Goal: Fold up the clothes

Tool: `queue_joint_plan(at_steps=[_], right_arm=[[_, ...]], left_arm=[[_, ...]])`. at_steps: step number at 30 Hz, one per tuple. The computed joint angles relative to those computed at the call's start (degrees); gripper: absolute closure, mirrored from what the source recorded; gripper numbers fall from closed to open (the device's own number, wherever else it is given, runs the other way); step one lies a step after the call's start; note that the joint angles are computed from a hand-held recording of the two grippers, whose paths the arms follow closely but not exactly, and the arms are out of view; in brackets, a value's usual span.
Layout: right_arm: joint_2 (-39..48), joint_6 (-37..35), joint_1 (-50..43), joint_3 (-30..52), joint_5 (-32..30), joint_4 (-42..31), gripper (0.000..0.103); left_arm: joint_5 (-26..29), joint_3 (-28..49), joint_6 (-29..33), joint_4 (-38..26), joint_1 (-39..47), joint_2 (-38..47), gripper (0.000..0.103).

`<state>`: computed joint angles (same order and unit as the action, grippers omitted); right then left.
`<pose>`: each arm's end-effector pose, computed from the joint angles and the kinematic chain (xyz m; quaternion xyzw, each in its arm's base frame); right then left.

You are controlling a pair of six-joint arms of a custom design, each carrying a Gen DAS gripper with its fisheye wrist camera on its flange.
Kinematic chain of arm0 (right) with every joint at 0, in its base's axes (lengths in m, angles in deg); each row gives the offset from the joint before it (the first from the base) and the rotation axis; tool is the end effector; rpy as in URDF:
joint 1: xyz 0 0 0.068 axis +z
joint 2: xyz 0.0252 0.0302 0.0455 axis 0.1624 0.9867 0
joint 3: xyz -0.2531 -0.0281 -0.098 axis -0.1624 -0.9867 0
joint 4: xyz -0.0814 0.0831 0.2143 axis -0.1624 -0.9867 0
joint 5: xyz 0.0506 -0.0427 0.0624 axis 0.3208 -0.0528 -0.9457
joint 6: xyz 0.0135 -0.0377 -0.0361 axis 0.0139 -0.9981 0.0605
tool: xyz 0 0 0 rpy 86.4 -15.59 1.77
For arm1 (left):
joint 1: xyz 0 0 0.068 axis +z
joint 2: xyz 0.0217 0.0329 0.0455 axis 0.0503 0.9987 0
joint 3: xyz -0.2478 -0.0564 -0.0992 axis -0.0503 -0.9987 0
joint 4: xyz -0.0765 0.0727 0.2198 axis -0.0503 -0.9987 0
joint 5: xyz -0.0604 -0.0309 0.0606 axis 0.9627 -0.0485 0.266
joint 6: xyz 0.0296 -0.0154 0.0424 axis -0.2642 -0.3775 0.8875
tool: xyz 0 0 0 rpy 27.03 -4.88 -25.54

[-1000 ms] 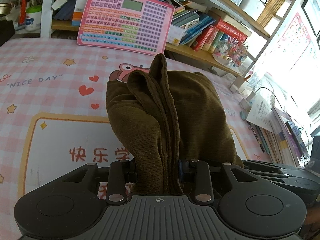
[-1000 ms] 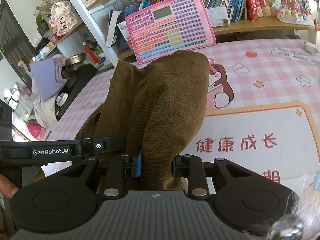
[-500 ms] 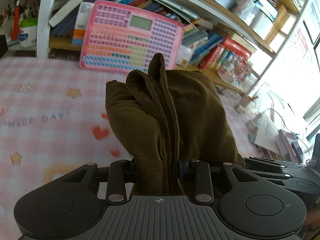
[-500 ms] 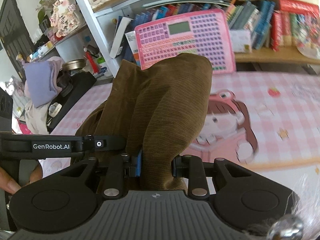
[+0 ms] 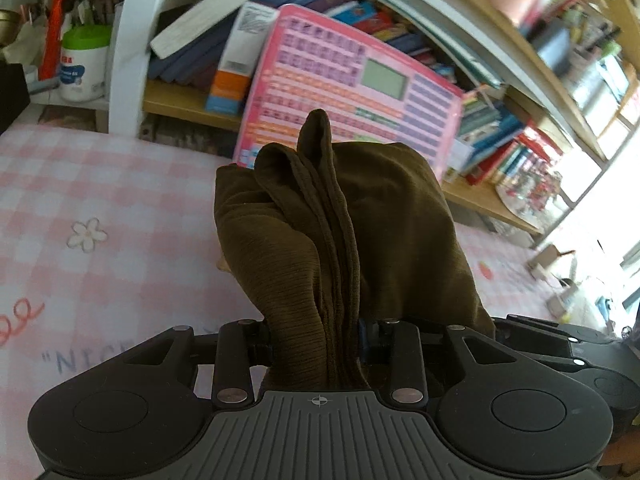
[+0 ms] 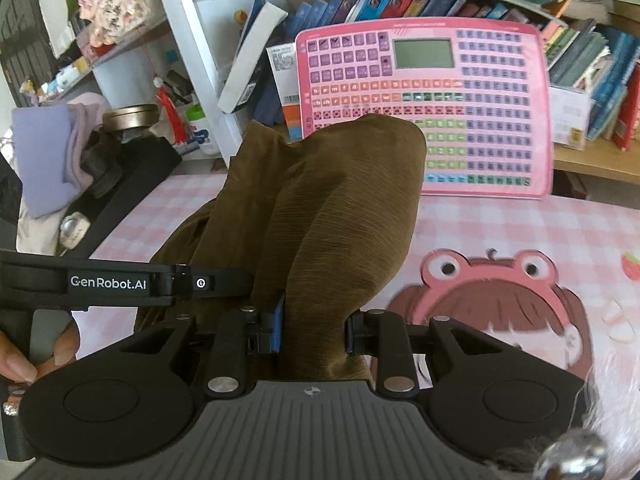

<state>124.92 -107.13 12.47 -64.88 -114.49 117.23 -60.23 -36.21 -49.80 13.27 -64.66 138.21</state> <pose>0.1958 0.0312 0.0605 -0.2753 0.8678 0.2399 0.3370 0.1327 -0.2644 0.0549 -0.1484 0.8982 -0.1645 0.3796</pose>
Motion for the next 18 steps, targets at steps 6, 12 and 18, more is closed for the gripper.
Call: queue_joint_plan(at_steps=[6, 12, 18], right_arm=[[7.7, 4.1, 5.6, 5.8, 3.9, 4.5, 0.077], [15.6, 5.6, 7.6, 9.5, 9.0, 10.3, 0.066], [20.8, 8.9, 6.0, 10.9, 9.4, 13.8, 0.045]], left_arm=[[4.9, -4.2, 6.5, 12.4, 7.2, 3.3, 0.07], [7.9, -5.0, 7.9, 18.8, 11.4, 8.1, 0.062], [7.2, -5.6, 7.7, 19.0, 11.5, 9.4, 0.045]])
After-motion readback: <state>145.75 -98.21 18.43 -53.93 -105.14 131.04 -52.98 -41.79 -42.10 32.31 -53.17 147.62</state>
